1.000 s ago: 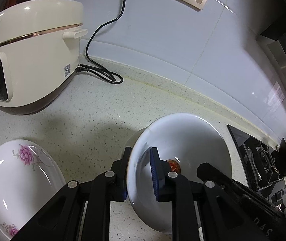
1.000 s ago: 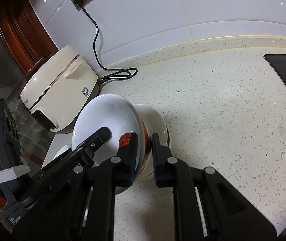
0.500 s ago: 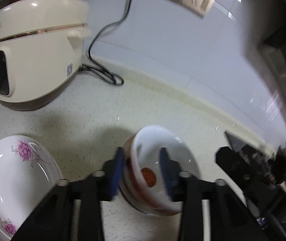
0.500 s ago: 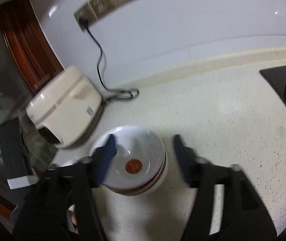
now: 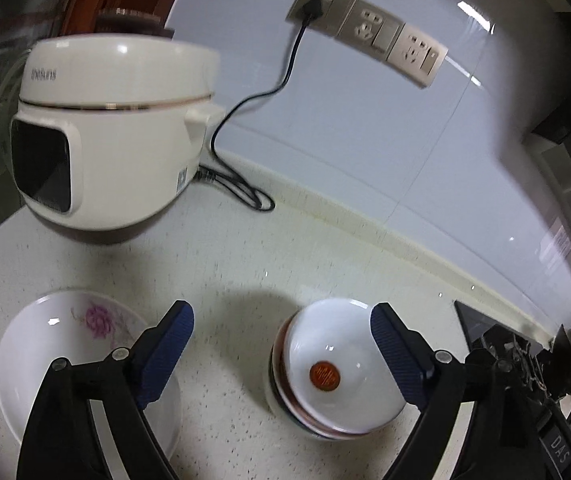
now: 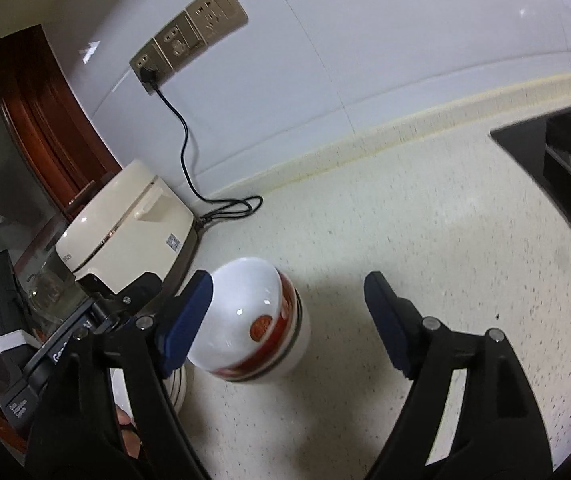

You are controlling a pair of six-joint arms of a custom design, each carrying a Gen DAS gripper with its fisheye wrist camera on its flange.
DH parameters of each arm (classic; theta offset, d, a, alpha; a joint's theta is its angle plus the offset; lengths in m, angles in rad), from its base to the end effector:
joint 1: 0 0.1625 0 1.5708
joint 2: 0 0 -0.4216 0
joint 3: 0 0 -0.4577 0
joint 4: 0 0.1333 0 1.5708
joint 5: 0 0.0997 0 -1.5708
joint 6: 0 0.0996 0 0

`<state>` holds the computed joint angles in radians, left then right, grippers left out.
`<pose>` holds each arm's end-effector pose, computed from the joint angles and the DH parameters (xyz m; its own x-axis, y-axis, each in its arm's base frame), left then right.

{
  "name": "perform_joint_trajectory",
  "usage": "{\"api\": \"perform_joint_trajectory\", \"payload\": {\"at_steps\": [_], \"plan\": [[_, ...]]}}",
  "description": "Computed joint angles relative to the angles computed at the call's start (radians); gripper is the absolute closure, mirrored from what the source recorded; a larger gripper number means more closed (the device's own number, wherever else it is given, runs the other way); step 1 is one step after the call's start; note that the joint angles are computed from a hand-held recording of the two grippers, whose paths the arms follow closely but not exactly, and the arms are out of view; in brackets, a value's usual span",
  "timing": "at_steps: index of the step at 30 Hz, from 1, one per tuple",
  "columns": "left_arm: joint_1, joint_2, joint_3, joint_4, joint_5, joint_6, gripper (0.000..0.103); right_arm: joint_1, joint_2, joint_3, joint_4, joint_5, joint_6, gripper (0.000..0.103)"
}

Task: Organize plates and bowls
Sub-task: 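Grasp the rim of the nested bowls with both grippers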

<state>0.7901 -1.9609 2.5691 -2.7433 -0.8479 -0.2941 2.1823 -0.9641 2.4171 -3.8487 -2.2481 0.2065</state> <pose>-0.0974 -0.3814 0.2811 -0.9206 0.0905 -0.3800 0.3425 0.6546 -0.6739 0.2985 -0.3022 0.0749 -0.9630 0.0449 0.2657 -0.1963 0.5583 -0.8061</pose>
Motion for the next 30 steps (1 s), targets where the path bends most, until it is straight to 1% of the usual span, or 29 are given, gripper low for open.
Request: {"api": "perform_joint_trajectory", "payload": {"at_steps": [5, 8, 13, 18, 20, 23, 25, 28, 30], "plan": [[0.014, 0.024, -0.007, 0.025, -0.012, 0.000, 0.012, -0.014, -0.007, 0.016, 0.027, 0.017, 0.037, 0.021], [0.021, 0.041, -0.012, 0.026, -0.017, 0.003, 0.012, -0.034, -0.012, 0.023, 0.055, 0.058, 0.061, 0.020], [0.042, 0.056, -0.020, 0.026, -0.026, 0.006, 0.012, -0.050, 0.000, 0.020, 0.072, 0.099, 0.066, 0.020], [0.077, 0.083, -0.035, 0.016, -0.061, 0.022, 0.012, -0.065, 0.014, 0.006, 0.088, 0.141, 0.074, 0.020], [0.083, 0.102, -0.041, 0.016, -0.063, 0.025, 0.012, -0.075, 0.023, 0.002, 0.094, 0.156, 0.085, 0.020], [0.103, 0.137, -0.058, 0.013, -0.073, 0.040, 0.012, -0.107, 0.028, 0.001, 0.107, 0.196, 0.122, 0.020], [0.118, 0.161, -0.067, 0.001, -0.083, 0.053, 0.012, -0.125, 0.031, 0.001, 0.110, 0.221, 0.133, 0.020], [0.136, 0.199, -0.081, -0.006, -0.074, 0.059, 0.012, -0.127, 0.040, -0.011, 0.134, 0.198, 0.134, 0.020], [0.153, 0.211, -0.087, -0.005, -0.083, 0.048, 0.012, -0.134, 0.045, -0.017, 0.155, 0.195, 0.137, 0.020]]}}
